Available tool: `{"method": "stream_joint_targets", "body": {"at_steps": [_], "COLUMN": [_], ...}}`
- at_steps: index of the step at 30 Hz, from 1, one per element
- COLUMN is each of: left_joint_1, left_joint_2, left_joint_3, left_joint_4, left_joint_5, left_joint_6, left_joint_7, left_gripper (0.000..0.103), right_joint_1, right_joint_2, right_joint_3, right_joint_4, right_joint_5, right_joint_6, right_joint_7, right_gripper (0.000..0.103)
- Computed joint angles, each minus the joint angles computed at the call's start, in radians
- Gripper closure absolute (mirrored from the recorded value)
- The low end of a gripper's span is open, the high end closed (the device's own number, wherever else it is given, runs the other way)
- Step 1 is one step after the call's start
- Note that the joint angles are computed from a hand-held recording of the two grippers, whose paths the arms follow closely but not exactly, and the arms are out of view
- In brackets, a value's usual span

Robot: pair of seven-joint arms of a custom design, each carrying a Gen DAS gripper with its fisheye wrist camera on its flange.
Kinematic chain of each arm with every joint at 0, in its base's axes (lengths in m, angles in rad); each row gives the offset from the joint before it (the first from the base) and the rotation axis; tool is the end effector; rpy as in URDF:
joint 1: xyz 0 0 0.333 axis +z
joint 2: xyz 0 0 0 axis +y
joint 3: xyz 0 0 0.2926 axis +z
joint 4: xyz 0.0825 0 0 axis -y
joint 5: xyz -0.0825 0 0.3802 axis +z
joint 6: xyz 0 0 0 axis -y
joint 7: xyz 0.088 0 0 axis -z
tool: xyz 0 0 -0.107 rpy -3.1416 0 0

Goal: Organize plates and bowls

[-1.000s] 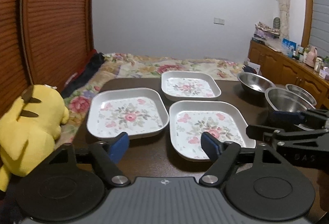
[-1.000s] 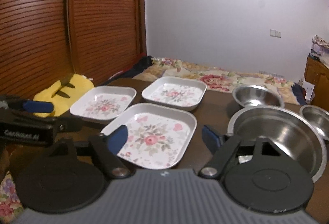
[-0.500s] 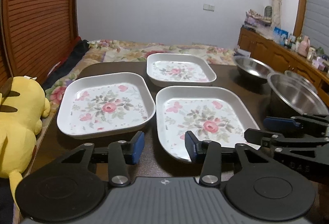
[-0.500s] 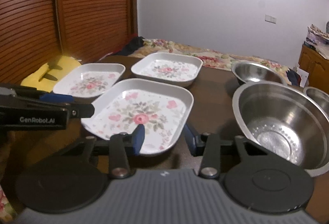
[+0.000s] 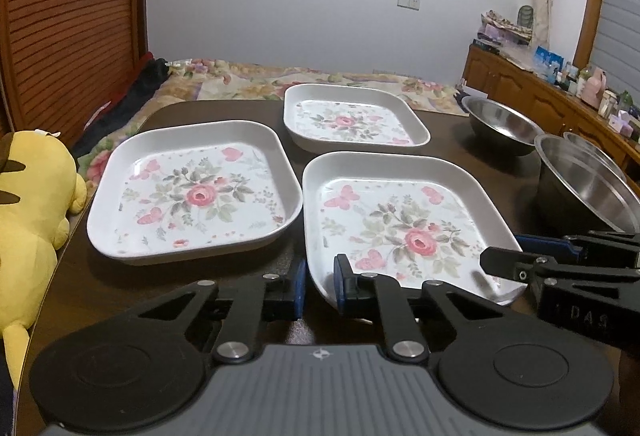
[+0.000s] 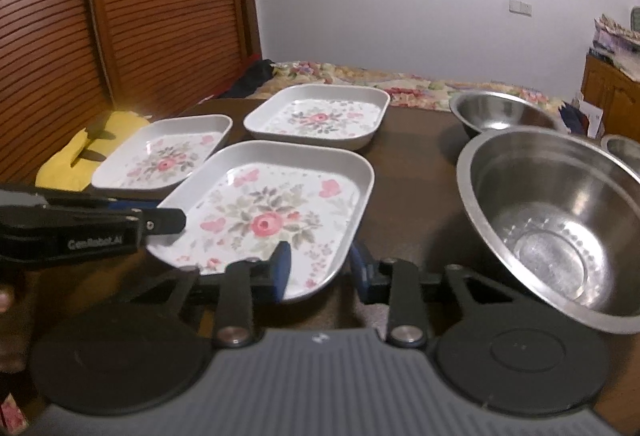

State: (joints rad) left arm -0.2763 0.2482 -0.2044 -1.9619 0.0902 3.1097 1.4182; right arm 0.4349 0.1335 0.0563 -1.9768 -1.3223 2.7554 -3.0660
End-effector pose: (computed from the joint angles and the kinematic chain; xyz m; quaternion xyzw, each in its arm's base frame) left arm 0.5718 -0.2963 0.4413 -0.5019 0.7462 -0.3903 0.1975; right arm 0.5177 0.3211 0.4287 -0.6098 0.6381 -0.3107 0.3529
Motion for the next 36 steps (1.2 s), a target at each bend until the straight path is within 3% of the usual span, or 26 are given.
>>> {"method": "stream_joint_targets", "body": {"at_steps": [8, 13, 16, 24, 26, 28, 29, 31, 36], "left_joint_1": [-0.001, 0.072, 0.178, 0.180, 0.236, 0.316, 0.331, 0.325, 0.244], "left_joint_2": [0.006, 0.003, -0.008, -0.116, -0.149, -0.181, -0.198, -0.231, -0.294], "left_joint_3": [0.002, -0.080, -0.203, -0.233, -0.307, -0.415, -0.441, -0.452, -0.387], "left_joint_4": [0.000, -0.011, -0.033, -0.158, -0.193, -0.217, -0.227, -0.247, -0.284], "left_joint_5": [0.006, -0.063, -0.180, -0.311, -0.421, -0.625, -0.713, -0.852, -1.056], "left_joint_6": [0.017, 0.019, 0.025, 0.077, 0.091, 0.093, 0.092, 0.087, 0.066], "left_joint_7": [-0.010, 0.062, 0.165, 0.263, 0.354, 0.528, 0.605, 0.725, 0.894], "left_gripper": [0.089, 0.089, 0.090, 0.089, 0.089, 0.089, 0.089, 0.089, 0.089], "right_joint_1": [0.002, -0.001, -0.003, -0.015, -0.020, -0.026, -0.028, -0.033, -0.040], "right_joint_2": [0.018, 0.016, 0.005, -0.067, -0.092, -0.119, -0.134, -0.155, -0.183], "right_joint_3": [-0.007, -0.012, -0.011, 0.011, 0.025, 0.038, 0.045, 0.059, 0.084], "right_joint_4": [0.016, 0.010, -0.003, -0.076, -0.101, -0.127, -0.139, -0.160, -0.198], "right_joint_5": [-0.007, -0.019, -0.021, -0.105, -0.127, -0.153, -0.169, -0.198, -0.212], "right_joint_6": [-0.015, 0.007, 0.011, 0.028, 0.029, 0.034, 0.034, 0.032, 0.050], "right_joint_7": [0.024, 0.044, 0.053, 0.149, 0.168, 0.196, 0.214, 0.240, 0.262], "right_gripper": [0.077, 0.084, 0.087, 0.088, 0.088, 0.088, 0.088, 0.088, 0.088]}}
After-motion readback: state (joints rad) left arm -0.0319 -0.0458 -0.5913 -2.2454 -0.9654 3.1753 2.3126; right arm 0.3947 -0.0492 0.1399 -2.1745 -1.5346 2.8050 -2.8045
